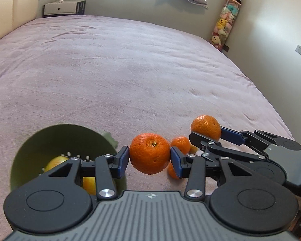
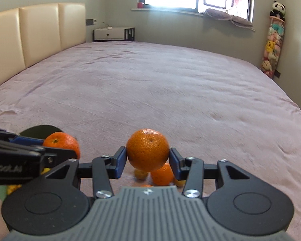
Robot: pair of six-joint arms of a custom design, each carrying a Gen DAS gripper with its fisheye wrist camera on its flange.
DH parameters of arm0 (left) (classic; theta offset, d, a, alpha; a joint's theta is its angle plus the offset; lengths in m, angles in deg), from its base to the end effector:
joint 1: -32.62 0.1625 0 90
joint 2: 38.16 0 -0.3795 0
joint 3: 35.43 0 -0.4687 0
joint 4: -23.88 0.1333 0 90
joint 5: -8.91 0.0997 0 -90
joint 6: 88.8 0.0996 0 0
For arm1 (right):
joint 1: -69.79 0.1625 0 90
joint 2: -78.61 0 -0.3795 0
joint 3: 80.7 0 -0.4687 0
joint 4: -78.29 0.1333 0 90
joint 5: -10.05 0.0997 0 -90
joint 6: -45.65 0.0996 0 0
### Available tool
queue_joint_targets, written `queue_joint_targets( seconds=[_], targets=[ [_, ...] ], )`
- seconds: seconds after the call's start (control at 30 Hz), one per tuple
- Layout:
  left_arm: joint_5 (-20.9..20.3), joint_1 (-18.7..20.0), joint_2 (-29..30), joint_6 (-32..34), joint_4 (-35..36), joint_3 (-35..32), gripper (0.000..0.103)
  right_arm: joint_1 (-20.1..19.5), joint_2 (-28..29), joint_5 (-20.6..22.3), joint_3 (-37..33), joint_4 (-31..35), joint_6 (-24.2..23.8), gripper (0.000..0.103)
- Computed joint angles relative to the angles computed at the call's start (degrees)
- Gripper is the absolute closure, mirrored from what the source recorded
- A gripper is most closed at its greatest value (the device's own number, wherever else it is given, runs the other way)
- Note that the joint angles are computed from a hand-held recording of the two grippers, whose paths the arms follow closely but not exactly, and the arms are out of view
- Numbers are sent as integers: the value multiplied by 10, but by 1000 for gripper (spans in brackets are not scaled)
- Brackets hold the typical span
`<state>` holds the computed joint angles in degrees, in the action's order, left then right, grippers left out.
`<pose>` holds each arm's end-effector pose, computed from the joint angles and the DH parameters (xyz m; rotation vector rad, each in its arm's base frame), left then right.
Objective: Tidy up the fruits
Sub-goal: 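Carry both mandarins with both tools over the colander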
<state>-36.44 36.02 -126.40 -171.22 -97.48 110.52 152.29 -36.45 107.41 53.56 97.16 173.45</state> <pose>-0.3073 -0.2219 0.0379 0.3258 2.4481 -0.9498 0.0806 -0.3114 0.2127 0.8505 -2.2679 0.9450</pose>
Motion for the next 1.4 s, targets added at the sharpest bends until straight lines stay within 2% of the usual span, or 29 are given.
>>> queue_joint_targets(
  seconds=[0.23, 0.47, 0.6, 0.8, 1.13, 1.4],
  targets=[
    [0, -10, -69, -62, 112, 10, 53, 50, -3, 13, 14, 9, 1, 59],
    [-6, -11, -144, -128, 212, 27, 53, 81, 10, 18, 20, 16, 10, 59],
    [-13, -12, -192, -164, 271, 37, 53, 96, 29, 18, 15, 20, 18, 59],
    [-29, -2, -219, -195, 329, 38, 53, 109, 75, 22, -1, 17, 30, 59],
    [-45, 20, -249, -226, 384, 46, 53, 121, 160, 41, -28, 2, 41, 59],
    [-50, 47, -257, -219, 364, 59, 53, 125, 223, 42, -46, -7, 25, 59]
  ],
)
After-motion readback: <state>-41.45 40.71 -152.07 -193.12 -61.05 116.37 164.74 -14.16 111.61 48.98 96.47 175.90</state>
